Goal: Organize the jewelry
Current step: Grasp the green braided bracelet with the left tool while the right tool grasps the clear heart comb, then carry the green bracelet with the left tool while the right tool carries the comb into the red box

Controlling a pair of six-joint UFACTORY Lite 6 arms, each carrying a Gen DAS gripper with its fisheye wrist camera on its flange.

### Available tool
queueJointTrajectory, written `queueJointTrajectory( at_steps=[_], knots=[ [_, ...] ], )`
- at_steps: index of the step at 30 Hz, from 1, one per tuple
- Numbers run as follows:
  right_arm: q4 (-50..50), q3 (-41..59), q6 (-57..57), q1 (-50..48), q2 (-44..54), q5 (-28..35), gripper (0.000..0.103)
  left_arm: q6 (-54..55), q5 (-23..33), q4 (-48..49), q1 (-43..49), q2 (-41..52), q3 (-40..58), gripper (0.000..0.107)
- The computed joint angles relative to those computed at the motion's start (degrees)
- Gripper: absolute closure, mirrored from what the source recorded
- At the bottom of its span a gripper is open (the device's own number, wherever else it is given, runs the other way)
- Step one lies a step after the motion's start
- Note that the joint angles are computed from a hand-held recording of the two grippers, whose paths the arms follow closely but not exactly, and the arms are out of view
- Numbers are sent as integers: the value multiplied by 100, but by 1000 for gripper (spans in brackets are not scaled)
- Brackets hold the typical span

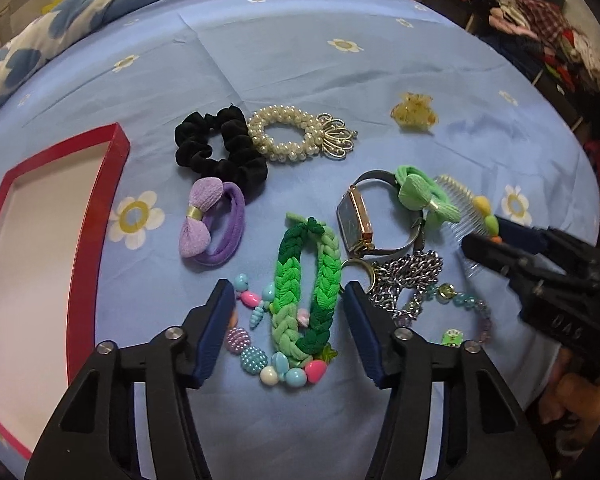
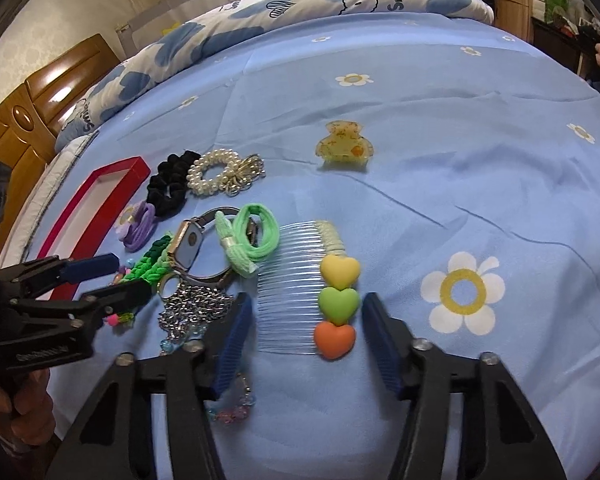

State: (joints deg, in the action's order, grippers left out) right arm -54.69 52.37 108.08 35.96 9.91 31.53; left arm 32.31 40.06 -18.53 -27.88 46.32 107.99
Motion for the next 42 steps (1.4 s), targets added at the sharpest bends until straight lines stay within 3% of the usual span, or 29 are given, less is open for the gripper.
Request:
queueJointTrajectory(
  at_steps=[4,8,25,42],
  knots=[
    [-319,-234,381,-46,-243,-75,69,236,111,-220,41,-18,3,86],
    [-597,-514,808,11,-621,-82,83,406,93,-395,117,-181,-149,87],
    [-702,-208,1099,729,-1190,669,83,1279,754,-1847,1160,-1178,-738,87],
    [-500,2424,91,811,1087,-281,83,1500,839,-2012,2436,-1311,-791,87]
  ],
)
